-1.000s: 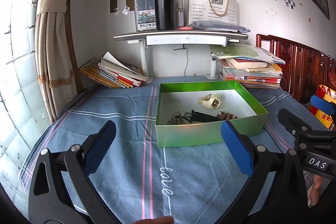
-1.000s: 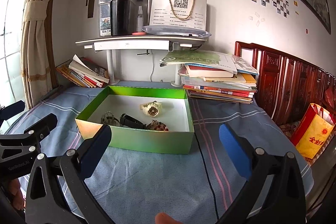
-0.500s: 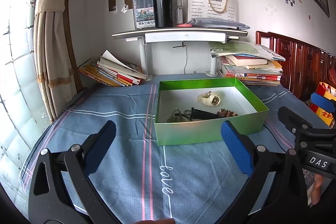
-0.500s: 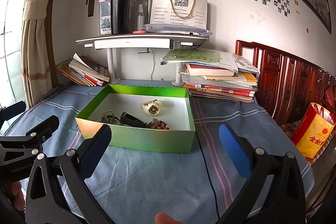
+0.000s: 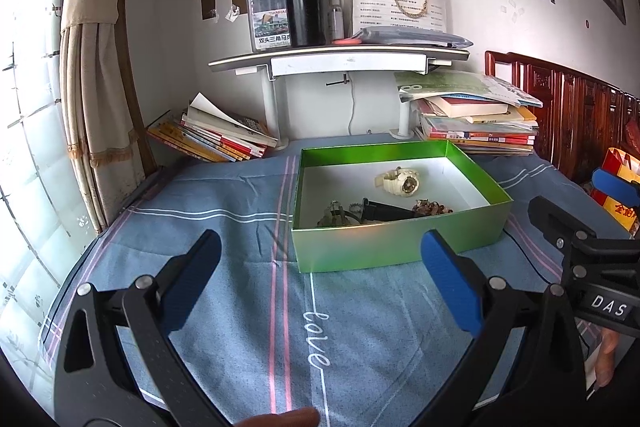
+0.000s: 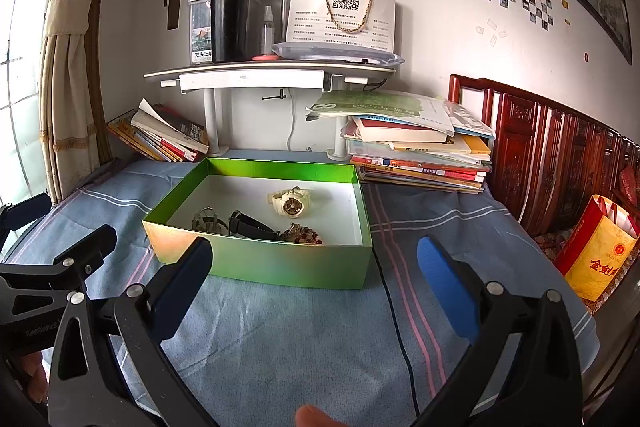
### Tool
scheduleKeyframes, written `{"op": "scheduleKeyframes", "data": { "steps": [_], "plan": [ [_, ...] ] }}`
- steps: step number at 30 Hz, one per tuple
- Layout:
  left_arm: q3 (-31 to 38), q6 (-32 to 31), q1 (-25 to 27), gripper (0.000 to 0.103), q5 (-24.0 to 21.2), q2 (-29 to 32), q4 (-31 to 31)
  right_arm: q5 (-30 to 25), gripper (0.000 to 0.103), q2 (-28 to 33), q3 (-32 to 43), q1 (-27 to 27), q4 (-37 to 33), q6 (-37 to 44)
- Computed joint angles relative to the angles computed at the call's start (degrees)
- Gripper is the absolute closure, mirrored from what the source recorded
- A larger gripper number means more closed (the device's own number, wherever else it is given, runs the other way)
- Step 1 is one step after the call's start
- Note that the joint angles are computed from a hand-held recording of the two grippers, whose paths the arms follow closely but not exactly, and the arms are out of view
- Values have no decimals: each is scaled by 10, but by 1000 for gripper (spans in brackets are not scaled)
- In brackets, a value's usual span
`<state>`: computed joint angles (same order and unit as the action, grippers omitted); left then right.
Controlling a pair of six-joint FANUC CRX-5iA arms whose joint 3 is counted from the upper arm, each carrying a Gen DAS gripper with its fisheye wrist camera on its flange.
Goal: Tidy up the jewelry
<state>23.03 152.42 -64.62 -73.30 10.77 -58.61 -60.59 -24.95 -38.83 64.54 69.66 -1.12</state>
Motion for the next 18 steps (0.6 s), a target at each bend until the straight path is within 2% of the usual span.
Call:
{"op": "scheduleKeyframes", "data": {
  "steps": [18],
  "plan": [
    [-5,9,6,4,5,-3,10,-1,3,-1,-2,1,-7,1]
  ]
}}
